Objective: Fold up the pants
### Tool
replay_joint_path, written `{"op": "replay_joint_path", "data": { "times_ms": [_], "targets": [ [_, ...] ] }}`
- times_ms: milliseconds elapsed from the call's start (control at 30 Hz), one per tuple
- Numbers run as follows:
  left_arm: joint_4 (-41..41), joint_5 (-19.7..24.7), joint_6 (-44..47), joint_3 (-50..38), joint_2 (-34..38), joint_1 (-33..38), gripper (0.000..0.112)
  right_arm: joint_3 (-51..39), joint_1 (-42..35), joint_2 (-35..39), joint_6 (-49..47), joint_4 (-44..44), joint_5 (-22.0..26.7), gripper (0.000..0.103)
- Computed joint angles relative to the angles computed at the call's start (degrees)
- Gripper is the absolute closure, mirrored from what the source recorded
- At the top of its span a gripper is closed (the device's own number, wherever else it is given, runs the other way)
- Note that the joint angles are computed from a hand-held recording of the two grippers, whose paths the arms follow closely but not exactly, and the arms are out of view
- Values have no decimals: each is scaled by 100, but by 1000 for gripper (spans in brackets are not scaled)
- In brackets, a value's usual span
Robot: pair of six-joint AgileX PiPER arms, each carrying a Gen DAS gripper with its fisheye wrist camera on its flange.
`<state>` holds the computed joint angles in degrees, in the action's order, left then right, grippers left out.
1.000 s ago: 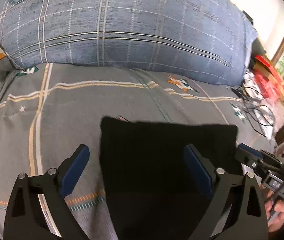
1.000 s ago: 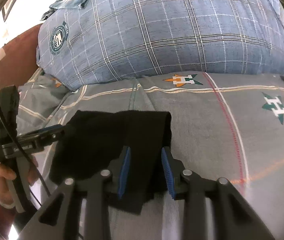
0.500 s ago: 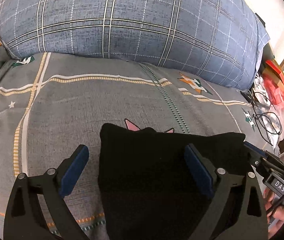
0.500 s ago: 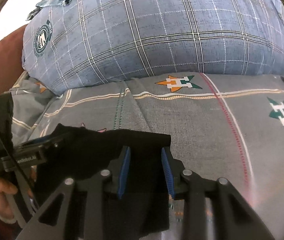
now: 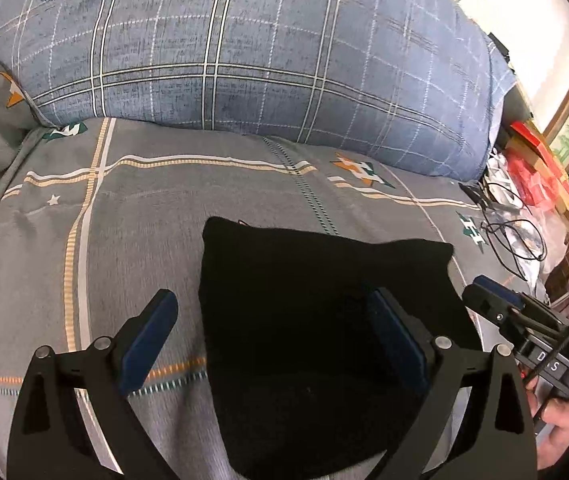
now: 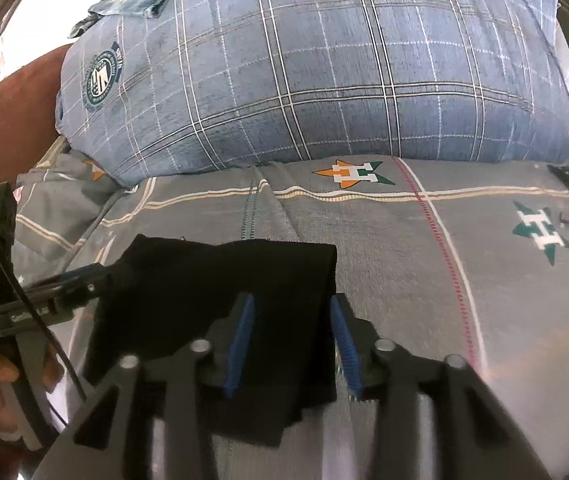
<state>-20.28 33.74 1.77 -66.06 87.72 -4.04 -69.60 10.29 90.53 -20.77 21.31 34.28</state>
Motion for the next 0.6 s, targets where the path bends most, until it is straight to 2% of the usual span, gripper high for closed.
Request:
{"op": "replay_joint_path", "data": {
  "times_ms": [133, 267, 500, 600],
  "targets": [
    [161, 19, -134, 136, -222, -118, 15, 76, -16, -94, -44, 22, 68, 58],
    [130, 60, -134, 236, -343, -143, 15, 228, -22, -201, -55, 49, 45, 49],
    [176, 93, -251, 354, -397, -150, 14, 296, -58, -194, -101, 72, 81, 47],
    [155, 87, -261, 382, -396, -120, 14, 293, -69, -160, -128, 102, 89, 43]
  ]
}}
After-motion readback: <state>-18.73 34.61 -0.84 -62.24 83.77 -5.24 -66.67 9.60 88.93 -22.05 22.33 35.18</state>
